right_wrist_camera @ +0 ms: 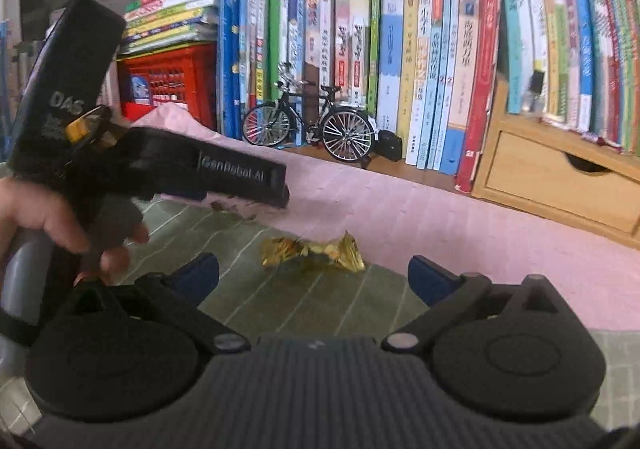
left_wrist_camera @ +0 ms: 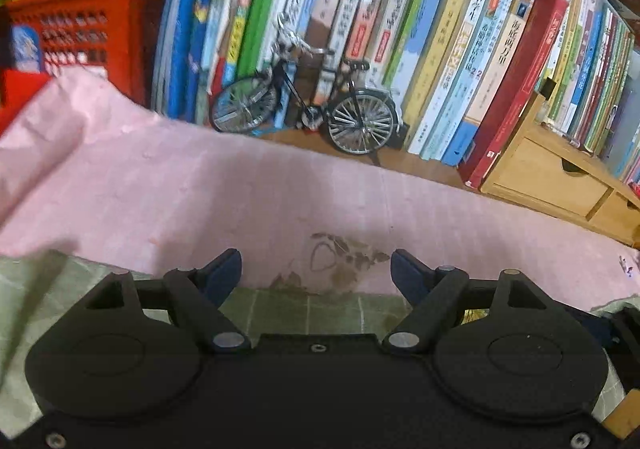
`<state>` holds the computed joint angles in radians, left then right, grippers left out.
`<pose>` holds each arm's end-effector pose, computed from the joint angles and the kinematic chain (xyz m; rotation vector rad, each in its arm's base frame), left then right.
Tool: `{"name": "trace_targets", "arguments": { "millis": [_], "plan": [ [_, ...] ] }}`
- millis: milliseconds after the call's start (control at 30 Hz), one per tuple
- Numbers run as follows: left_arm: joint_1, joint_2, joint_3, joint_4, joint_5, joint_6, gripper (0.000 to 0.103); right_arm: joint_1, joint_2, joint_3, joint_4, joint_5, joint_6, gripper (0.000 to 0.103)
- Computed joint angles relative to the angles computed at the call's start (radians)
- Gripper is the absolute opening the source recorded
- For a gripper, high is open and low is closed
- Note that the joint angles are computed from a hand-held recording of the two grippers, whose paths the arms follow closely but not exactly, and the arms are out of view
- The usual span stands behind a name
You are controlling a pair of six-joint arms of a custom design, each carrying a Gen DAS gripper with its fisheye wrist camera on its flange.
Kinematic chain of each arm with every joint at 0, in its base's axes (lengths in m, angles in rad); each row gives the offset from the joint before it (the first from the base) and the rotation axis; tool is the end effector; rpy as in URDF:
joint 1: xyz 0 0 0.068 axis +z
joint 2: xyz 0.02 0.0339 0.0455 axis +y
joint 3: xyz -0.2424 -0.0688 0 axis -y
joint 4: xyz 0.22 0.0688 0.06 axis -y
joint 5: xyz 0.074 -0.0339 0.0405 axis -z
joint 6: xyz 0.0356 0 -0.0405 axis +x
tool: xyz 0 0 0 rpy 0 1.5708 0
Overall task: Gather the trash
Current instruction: 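Grasp the brown patterned wrapper with the left gripper while the right gripper grasps the gold wrapper, then carry the brown wrapper and gold wrapper down past the bed edge over the trash bag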
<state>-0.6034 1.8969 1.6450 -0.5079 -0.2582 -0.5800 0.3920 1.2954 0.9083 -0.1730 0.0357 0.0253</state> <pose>0.3380 -0.2219 0.2717 -0.1019 2.3167 -0.3049 0.2530 0.1032 0.2611 -0.3690 2.1055 0.2076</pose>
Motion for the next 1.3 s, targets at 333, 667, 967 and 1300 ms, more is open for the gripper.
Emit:
{"name": "trace_targets", "arguments": {
  "millis": [333, 667, 967, 1300],
  "plan": [
    [0.013, 0.028, 0.054, -0.012, 0.052, 0.036, 0.023, -0.052, 0.195, 0.138, -0.029, -0.062, 0.02, 0.075],
    [-0.042, -0.078, 0.02, -0.061, -0.011, 0.046, 0.022, 0.001, -0.017, 0.016, -0.061, -0.003, 0.025, 0.046],
    [-0.197, -0.277, -0.04, -0.172, -0.097, 0.03, 0.022, 0.112, -0.346, -0.016, -0.315, 0.058, 0.092, 0.046],
    [-0.568, -0.423, -0.026, -0.409, -0.35, -0.072, 0.023, 0.631, -0.674, 0.034, -0.756, 0.477, 0.335, 0.047]
  ]
}}
